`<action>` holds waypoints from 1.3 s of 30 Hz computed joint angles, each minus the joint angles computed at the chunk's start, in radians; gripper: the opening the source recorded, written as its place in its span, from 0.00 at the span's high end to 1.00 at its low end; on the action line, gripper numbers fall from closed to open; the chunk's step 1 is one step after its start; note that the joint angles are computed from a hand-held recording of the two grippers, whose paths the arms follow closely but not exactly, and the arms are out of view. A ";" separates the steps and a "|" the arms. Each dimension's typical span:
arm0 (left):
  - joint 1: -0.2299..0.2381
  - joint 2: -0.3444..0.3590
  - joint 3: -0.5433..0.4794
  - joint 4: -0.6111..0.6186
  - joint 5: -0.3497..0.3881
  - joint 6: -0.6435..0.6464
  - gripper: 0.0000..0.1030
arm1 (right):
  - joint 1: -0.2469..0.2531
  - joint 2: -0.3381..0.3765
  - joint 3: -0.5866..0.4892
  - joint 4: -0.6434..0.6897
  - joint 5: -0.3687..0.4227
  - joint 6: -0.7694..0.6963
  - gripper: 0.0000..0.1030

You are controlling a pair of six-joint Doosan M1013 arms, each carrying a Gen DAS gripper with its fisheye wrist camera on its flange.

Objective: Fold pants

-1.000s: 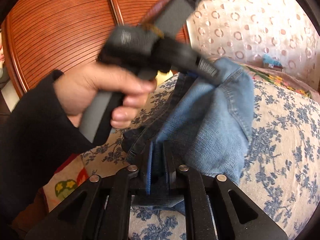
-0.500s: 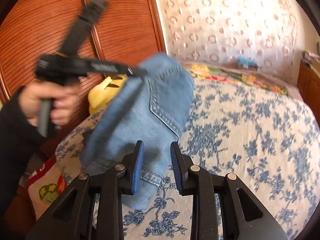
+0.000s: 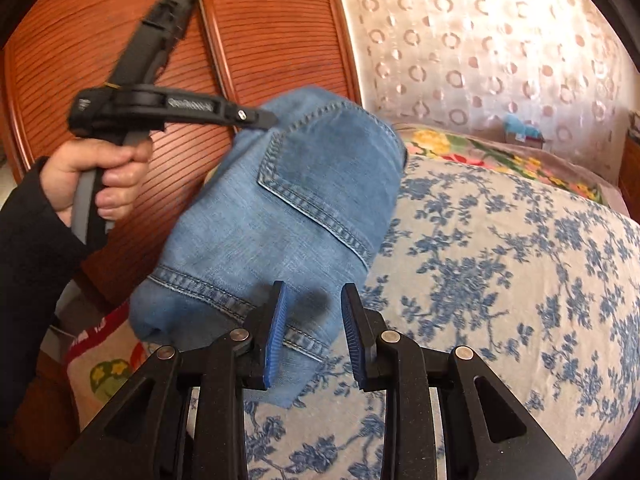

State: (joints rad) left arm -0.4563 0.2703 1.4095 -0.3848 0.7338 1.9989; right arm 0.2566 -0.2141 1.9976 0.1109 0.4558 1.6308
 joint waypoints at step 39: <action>-0.004 -0.220 0.411 -0.272 -0.157 0.154 0.89 | 0.013 0.030 0.020 -0.077 -0.021 0.066 0.58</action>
